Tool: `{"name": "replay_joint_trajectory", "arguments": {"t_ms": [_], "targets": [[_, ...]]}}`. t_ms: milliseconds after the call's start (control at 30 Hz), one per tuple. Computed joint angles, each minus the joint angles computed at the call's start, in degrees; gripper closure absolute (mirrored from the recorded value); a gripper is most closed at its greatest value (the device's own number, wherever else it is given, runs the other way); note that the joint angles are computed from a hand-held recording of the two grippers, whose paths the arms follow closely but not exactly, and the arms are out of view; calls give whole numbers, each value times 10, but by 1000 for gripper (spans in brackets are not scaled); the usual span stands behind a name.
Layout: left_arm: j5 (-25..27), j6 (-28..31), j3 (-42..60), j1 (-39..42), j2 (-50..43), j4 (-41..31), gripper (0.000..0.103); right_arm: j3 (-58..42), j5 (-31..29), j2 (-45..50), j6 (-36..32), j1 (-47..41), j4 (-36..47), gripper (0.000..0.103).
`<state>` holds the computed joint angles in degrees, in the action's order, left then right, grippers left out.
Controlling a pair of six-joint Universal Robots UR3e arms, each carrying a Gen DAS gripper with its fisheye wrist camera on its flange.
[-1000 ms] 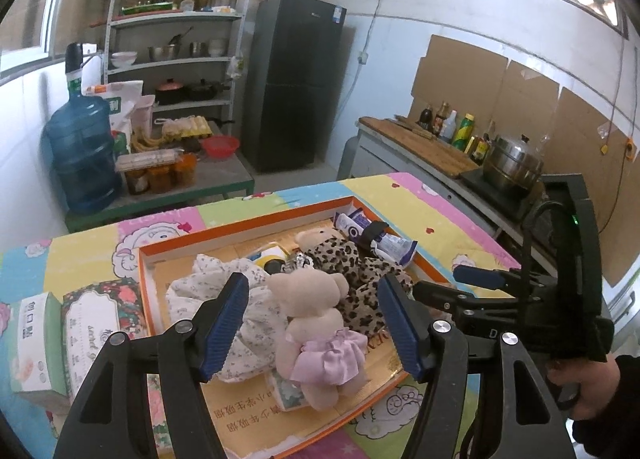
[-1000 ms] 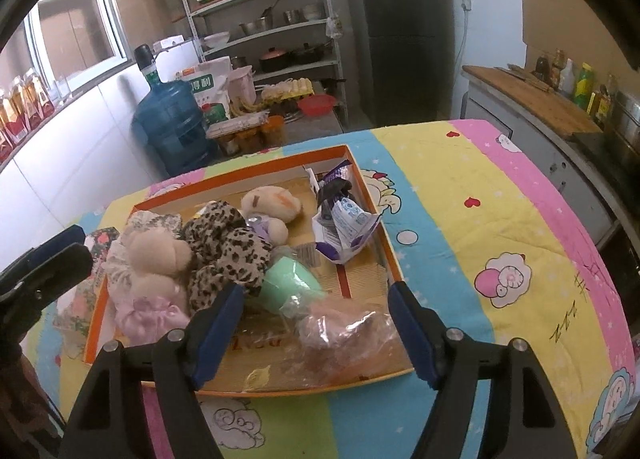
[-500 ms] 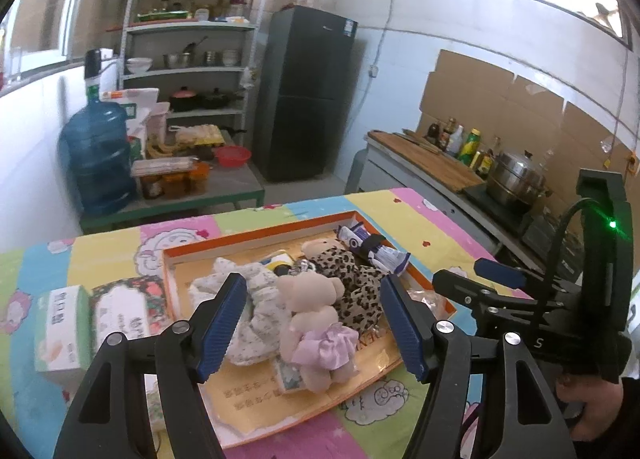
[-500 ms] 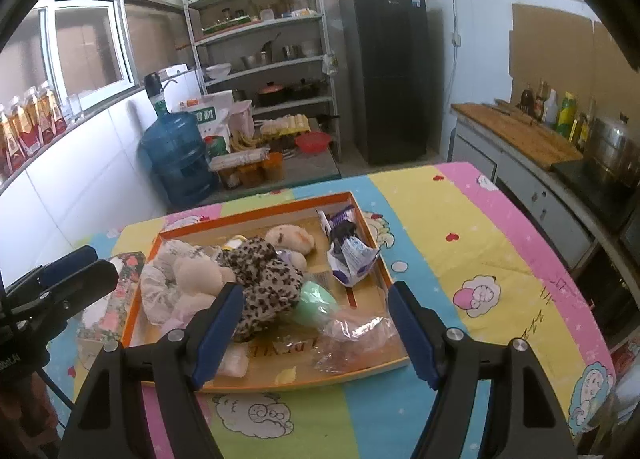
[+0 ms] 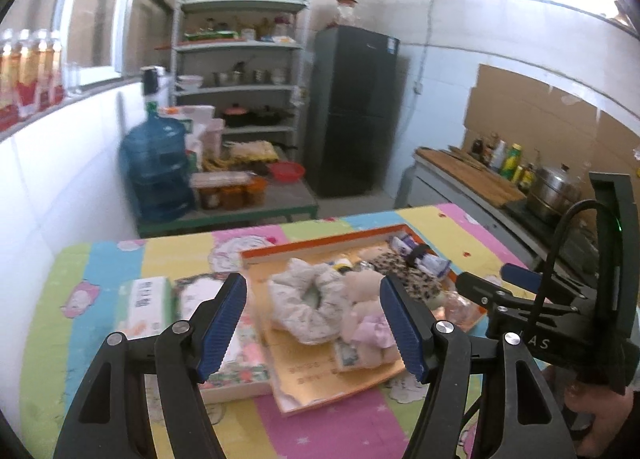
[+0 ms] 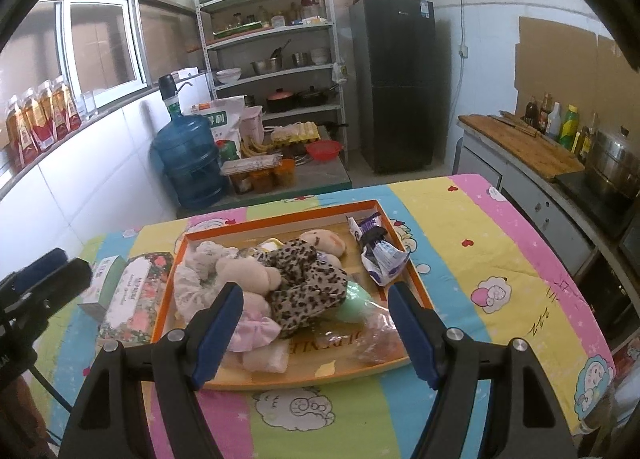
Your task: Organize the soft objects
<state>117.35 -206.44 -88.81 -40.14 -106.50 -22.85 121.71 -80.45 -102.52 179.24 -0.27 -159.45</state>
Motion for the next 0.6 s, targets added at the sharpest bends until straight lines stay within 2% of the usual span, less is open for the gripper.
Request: {"name": "replay_joint_trajectory", "arguments": {"t_ms": [67,267,600], "targets": [[34,-19,-5,-11,15,-23,32,-7,-19,2,9,20,4,28],[61,-24,-66,-31,73,-4,32,-15,-69,-9,31,82,11,28],[128,-76,-147,-93,191,-51,32,-39,-247,-53,123,248,81,28]]}}
